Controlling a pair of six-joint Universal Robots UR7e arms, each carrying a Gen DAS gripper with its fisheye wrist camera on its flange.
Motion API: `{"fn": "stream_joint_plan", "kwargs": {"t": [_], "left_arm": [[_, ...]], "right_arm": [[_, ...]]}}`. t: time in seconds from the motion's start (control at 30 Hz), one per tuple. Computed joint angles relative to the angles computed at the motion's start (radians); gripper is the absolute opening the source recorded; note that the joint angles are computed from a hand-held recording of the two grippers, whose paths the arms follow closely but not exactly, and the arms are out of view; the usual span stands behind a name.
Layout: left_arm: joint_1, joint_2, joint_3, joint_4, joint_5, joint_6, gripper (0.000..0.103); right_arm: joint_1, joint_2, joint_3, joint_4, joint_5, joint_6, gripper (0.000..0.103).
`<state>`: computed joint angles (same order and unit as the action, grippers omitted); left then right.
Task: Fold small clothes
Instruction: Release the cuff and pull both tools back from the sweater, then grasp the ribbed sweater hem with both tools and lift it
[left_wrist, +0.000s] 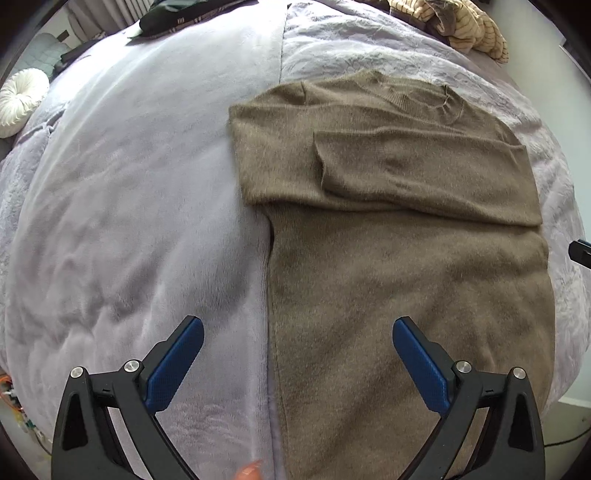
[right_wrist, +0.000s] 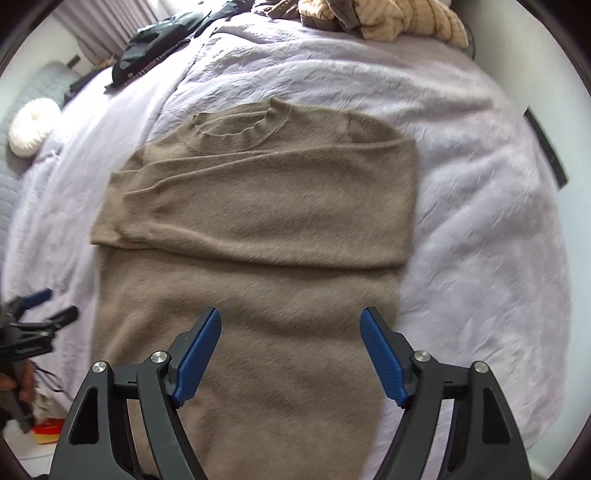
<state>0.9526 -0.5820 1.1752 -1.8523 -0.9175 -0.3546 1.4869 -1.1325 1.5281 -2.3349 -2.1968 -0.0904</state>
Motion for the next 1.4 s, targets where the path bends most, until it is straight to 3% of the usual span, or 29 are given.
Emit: {"fn": "stream_joint_plan", "kwargs": {"t": [0.2, 0.33, 0.5, 0.63, 0.93, 1.2, 1.4], "left_arm": [[0.018, -0.031, 0.047, 0.048, -0.056, -0.033, 0.102], [0.036, -0.057, 0.080, 0.074, -0.127, -0.041, 0.102], [0.058, -0.091, 0.131, 0.086, -0.216, -0.025, 0.102], [0.068, -0.111, 0.172, 0.099, -0.270, 0.008, 0.102], [0.058, -0.104, 0.212, 0.123, -0.332, 0.023, 0.102], [0.049, -0.111, 0.240, 0.127, -0.372, 0.035, 0.102], [0.070, -0.139, 0.299, 0.120, -0.483, 0.034, 0.102]], "right_arm": [[-0.106, -0.115, 0.103, 0.031, 0.296, 0.178, 0.080], [-0.159, -0.177, 0.175, 0.035, 0.345, 0.261, 0.080], [-0.214, -0.247, 0.240, 0.078, 0.369, 0.292, 0.080], [-0.283, -0.324, 0.314, 0.119, 0.461, 0.319, 0.080], [-0.391, -0.392, 0.447, 0.153, 0.694, 0.306, 0.080], [-0.386, -0.374, 0.444, 0.194, 0.752, 0.257, 0.082], [-0.412, -0.373, 0.460, 0.212, 0.859, 0.227, 0.082]]}}
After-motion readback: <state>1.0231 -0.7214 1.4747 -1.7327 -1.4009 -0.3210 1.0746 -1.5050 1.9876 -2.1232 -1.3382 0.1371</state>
